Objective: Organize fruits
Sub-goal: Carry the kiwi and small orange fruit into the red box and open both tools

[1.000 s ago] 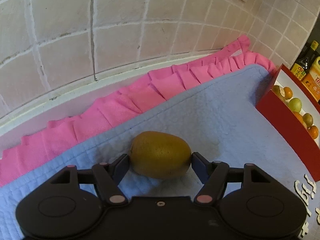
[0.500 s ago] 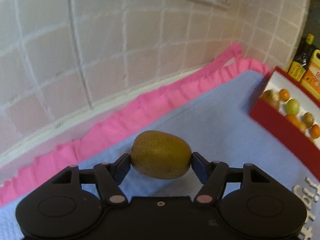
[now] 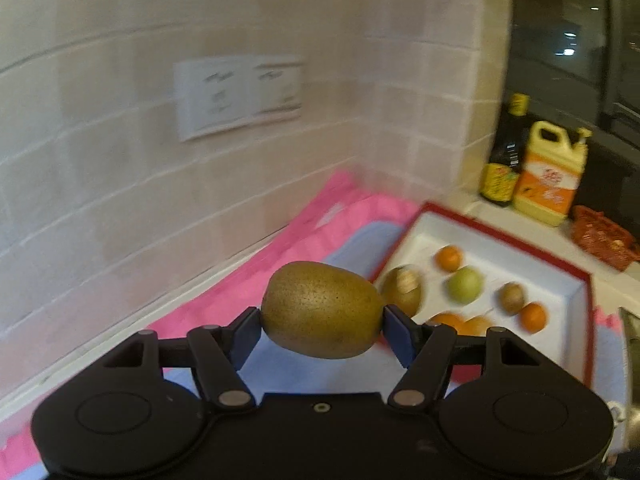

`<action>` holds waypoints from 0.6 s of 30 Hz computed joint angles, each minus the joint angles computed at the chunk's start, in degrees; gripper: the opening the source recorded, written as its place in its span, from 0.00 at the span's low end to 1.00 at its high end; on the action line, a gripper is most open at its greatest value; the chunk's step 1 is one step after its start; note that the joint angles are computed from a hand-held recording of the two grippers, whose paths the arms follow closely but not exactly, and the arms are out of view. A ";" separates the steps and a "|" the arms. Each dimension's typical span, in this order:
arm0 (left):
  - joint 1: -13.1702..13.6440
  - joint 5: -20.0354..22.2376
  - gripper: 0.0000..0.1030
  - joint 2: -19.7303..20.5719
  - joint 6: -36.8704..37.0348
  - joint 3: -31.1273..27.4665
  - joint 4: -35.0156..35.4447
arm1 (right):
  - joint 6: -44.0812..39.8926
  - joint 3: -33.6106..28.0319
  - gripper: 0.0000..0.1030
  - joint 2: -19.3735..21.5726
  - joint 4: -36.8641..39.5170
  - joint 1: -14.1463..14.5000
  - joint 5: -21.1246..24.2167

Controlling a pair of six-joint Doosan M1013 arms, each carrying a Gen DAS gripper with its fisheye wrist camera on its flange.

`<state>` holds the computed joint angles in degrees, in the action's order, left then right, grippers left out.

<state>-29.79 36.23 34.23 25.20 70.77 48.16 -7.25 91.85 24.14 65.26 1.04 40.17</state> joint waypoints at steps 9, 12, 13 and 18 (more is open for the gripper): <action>-1.09 -3.31 0.77 7.55 12.97 -13.29 -8.62 | 7.37 -4.97 0.26 2.12 -0.77 -4.44 -10.47; -1.18 -2.62 0.77 10.75 18.91 -19.10 -13.72 | 10.25 -6.66 0.26 3.16 -2.58 -5.36 -13.06; -1.15 -2.11 0.77 11.83 20.33 -21.04 -15.23 | 11.22 -6.95 0.26 3.46 -3.17 -5.70 -13.63; -0.81 2.73 0.77 18.22 27.22 -32.33 -22.60 | 26.36 -12.54 0.26 6.67 -14.73 -6.32 -13.16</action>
